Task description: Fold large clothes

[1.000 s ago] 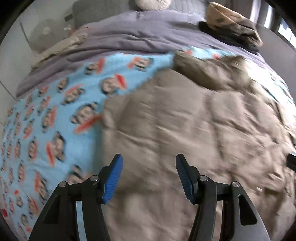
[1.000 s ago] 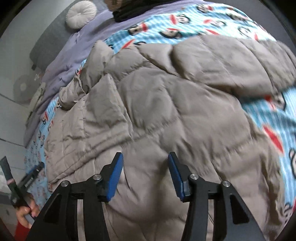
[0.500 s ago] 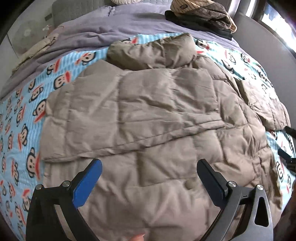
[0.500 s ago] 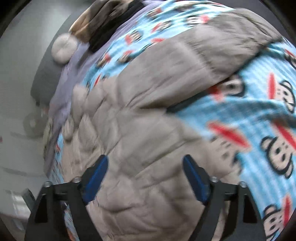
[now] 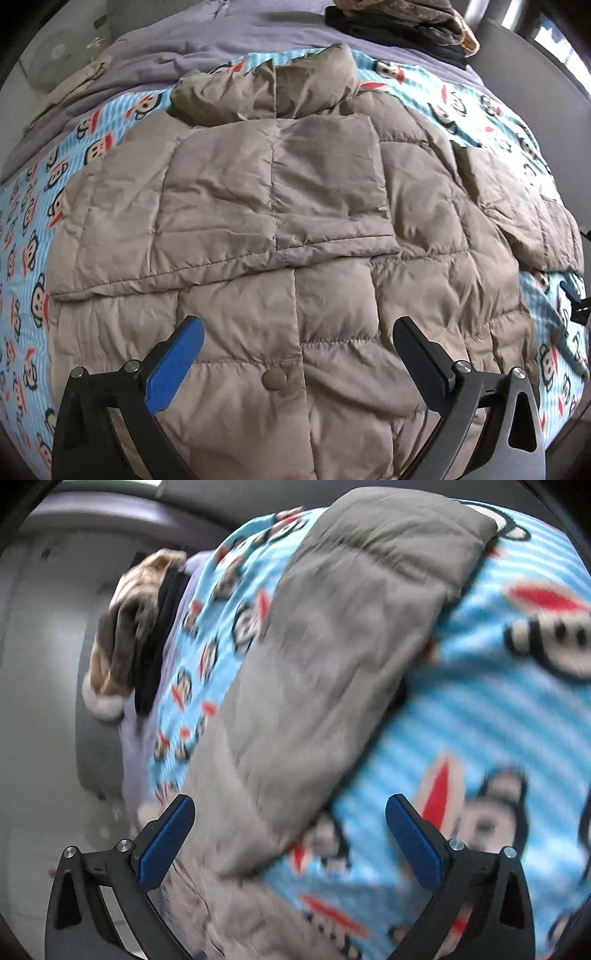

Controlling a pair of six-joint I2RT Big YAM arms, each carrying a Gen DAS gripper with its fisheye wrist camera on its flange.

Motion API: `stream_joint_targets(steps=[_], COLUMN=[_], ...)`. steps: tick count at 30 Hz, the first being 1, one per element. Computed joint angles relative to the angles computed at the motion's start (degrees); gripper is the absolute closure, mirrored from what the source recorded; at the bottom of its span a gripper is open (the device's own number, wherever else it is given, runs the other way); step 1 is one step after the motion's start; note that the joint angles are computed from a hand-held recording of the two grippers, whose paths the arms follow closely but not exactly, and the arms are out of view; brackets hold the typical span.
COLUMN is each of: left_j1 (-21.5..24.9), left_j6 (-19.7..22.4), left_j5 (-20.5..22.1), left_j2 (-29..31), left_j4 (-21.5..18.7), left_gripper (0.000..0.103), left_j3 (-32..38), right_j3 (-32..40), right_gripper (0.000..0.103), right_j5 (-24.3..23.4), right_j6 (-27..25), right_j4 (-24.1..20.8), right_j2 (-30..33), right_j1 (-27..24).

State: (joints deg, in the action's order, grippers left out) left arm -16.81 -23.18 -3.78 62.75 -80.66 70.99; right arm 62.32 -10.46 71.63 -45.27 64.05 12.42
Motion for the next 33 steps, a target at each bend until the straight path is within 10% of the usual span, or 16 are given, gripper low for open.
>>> stream_joint_targets(steps=[7,11,12,22,33], left_j1=[-0.4,-0.1,0.2,6.8,22.8], left_j6=[-1.3,-1.4,-1.3,1.4,11.2], left_j5=[1.5,0.8,0.7,-1.0,2.6], left_j2=[0.4,0.4,0.2,-3.0,-5.4], left_j4=[-0.6,-0.6,-0.5,2.1,5.3], left_gripper=[0.001,0.001,0.001,0.001,0.001], left_j3=[0.6,1.3,1.3,0.0,-1.2], right_j3=[-3.2,-4.2,-3.6,14.9,52.8], right_gripper=[0.006,0.087,0.092,0.093,0.093], right_j5=[-4.0,-8.5,-8.6,-2.2,11.7], right_j6=[6.6,8.4,7.6,-10.8,-39.2], right_j4=[11.0,14.6,14.3,3.8,-17.4], right_j2=[1.7,2.7,2.9,10.1,38.0], right_j1=[-6.3,-7.3,-7.0,5.0,30.5])
